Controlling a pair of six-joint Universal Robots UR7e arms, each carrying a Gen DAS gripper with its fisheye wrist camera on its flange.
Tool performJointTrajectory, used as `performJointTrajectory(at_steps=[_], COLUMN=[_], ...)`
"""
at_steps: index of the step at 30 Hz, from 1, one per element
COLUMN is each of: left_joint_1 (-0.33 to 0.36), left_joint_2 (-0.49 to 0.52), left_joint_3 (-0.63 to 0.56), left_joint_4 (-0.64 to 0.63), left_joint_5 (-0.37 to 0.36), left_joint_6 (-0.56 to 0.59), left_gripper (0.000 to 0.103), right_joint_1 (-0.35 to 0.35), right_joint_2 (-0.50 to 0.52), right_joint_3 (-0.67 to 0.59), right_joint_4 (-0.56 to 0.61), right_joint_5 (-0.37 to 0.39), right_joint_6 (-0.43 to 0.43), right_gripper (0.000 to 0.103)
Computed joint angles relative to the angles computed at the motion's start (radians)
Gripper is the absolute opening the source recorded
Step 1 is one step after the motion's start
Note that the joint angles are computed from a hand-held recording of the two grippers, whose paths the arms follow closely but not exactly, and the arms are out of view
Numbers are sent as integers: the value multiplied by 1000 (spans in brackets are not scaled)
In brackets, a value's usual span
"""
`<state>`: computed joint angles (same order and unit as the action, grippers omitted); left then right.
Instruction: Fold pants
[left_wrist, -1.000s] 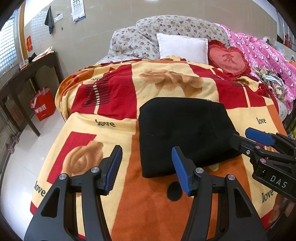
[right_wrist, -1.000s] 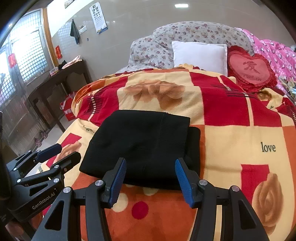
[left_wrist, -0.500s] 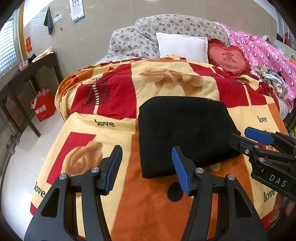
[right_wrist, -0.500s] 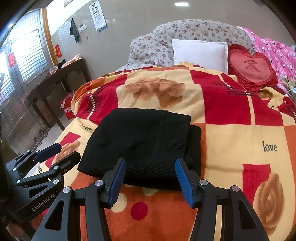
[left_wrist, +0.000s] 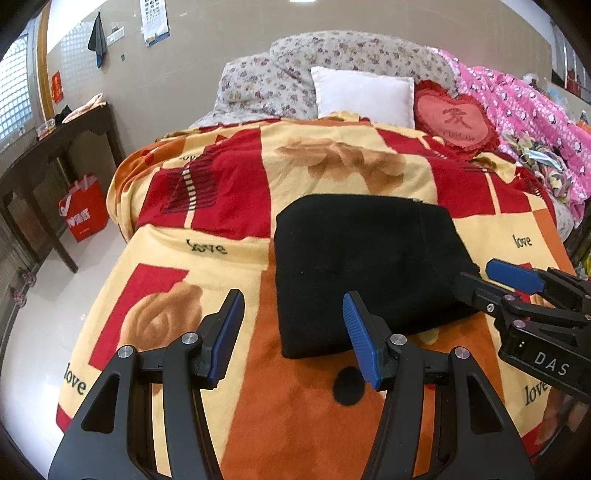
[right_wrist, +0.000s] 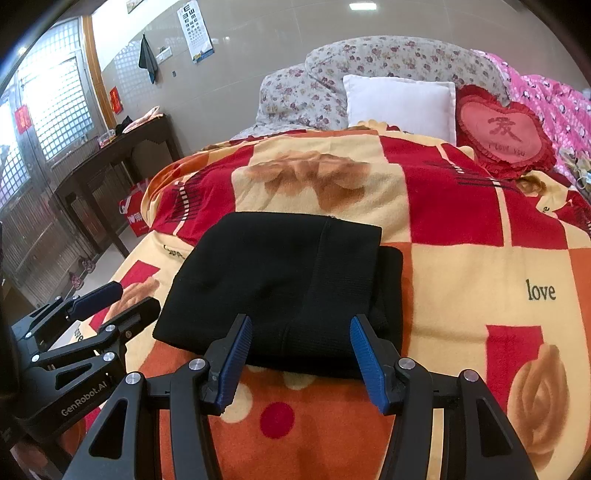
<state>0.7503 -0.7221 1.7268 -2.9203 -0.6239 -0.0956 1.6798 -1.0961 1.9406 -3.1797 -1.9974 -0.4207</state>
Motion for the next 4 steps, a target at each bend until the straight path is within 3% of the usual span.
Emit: performJointTrajectory(at_steps=[4], left_joint_1=[1], left_joint_2=[5], left_joint_3=[-2], left_joint_4=[-18], left_joint_5=[-2], left_joint_6=[27], left_gripper=[56], right_joint_1=[-18], right_joint_2=[-11], right_joint_3=[5], right_joint_4=[-3], right_joint_5=[8], right_joint_6=[-1], right_gripper=[54])
